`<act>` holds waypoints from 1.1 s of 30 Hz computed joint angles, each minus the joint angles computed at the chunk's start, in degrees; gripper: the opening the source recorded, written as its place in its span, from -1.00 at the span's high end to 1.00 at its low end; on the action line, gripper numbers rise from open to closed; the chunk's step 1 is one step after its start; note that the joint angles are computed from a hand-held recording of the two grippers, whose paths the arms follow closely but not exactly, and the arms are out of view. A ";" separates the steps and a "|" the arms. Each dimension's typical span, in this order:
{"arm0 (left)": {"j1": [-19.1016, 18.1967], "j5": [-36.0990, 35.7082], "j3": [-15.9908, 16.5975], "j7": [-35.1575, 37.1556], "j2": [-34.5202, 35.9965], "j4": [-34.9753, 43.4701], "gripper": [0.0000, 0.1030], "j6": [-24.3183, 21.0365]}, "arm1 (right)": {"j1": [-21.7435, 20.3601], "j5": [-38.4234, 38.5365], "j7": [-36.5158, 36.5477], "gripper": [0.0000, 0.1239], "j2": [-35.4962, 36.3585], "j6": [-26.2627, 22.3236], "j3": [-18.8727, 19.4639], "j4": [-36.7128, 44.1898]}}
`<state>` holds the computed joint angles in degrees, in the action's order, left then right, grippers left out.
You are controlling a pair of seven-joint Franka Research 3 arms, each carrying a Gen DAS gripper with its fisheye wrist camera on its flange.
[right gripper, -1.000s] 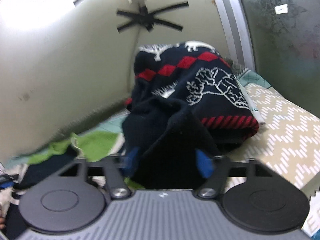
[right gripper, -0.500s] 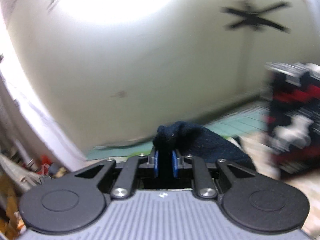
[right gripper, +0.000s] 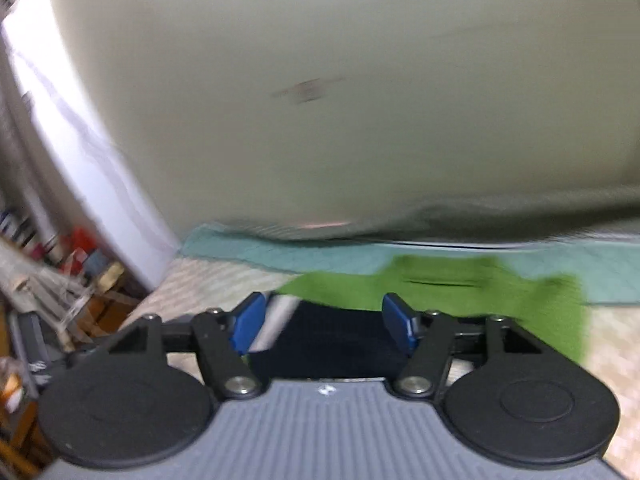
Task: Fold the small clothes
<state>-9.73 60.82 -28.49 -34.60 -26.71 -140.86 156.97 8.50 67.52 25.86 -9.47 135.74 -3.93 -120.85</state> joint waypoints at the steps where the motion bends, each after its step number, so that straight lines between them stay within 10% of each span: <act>1: -0.22 -0.34 0.14 0.96 0.88 0.37 -0.36 -0.09 | 0.53 0.51 -1.10 0.06 -0.39 3.55 -0.98 -1.38; 4: -1.73 -2.07 0.98 5.04 3.60 1.72 -0.36 -0.24 | -0.91 -0.11 -3.38 0.00 1.07 17.86 0.22 -4.04; 8: -3.42 -2.40 1.16 10.82 7.02 4.30 -0.36 -1.78 | -1.78 -5.94 1.38 0.01 4.90 19.75 0.18 -3.40; 11: -5.03 -2.89 1.93 14.55 9.77 6.09 -0.20 -2.96 | -2.46 -7.24 0.80 0.96 6.38 16.31 0.15 -2.42; 13: -6.44 -4.58 2.61 17.73 11.47 7.23 -0.01 -5.10 | -1.35 -0.29 -6.23 1.00 5.53 19.78 -0.04 -3.53; 18: -8.63 -5.26 3.65 19.61 12.34 8.12 -0.02 -8.06 | -0.75 3.91 -5.48 0.96 10.42 41.72 3.03 -2.38; 21: -9.10 -5.06 3.82 18.20 11.54 7.94 0.01 -8.77 | -2.14 11.30 -10.39 0.38 7.07 34.82 2.24 -3.64; 23: -9.06 -4.07 3.33 16.41 10.68 7.89 0.01 -9.92 | -2.33 18.08 -18.04 0.38 0.62 28.08 1.57 -7.22; 27: -8.57 -2.21 3.12 12.65 8.76 6.72 0.01 -9.42 | -0.23 9.26 -19.57 0.02 -6.46 14.26 -0.70 -11.96; 33: -7.71 -1.43 2.73 8.22 5.33 4.30 0.00 -9.41 | 9.37 14.90 -54.61 -0.07 -14.72 22.11 2.57 -20.95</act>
<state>-17.44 59.39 -25.76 -26.37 -21.38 -136.56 147.57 17.88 82.42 -28.75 -24.19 157.86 -1.36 -141.80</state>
